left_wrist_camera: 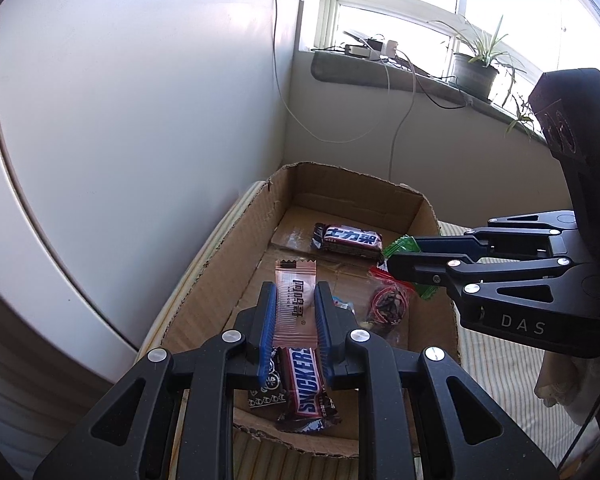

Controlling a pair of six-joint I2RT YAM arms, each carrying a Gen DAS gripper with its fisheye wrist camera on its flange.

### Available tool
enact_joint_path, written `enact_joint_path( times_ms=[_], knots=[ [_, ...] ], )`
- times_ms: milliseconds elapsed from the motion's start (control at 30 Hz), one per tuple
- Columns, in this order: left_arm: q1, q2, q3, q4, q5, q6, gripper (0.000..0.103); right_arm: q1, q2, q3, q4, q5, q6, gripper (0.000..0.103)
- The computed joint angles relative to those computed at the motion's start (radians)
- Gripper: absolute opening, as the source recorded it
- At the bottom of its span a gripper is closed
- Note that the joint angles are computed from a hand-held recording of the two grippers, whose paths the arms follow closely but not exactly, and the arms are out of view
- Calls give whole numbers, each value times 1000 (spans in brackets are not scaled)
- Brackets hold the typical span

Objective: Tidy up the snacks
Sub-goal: 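Carry the pink and green candies over the box and open both tools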

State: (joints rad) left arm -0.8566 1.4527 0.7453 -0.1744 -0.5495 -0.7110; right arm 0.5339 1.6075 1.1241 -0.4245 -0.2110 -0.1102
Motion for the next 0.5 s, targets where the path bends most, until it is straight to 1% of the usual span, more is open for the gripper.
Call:
enact_joint_path(
  times_ms=[200,233,267,300,333,367,467,500],
  knots=[
    [-3,3,4,-4,-4,1,19,7,-2,-3,8,15,-1,22],
    [-4,5,6,-7,-4,1,19,7,-1,-3,7,16,-1,25],
    [-5,6,7,-10,-8,0,19,6,-1,-3,6,16,-1,32],
    [-5,5,8,-12,-11,1,20,6,-3,-4,7,19,-1,36],
    [-5,5,7,-13,-12,-1,22,7,-7,-7,11,24,-1,45],
    [-4,3,6,-14,-13,-3,23,6,-12,-12,15,25,-2,51],
    [-5,1,6,-20,-18,-8,26,7,-19,-14,17,28,-3,54],
    [-7,0,7,-23,-22,-10,35,8,-19,-14,18,33,-3,56]
  ],
)
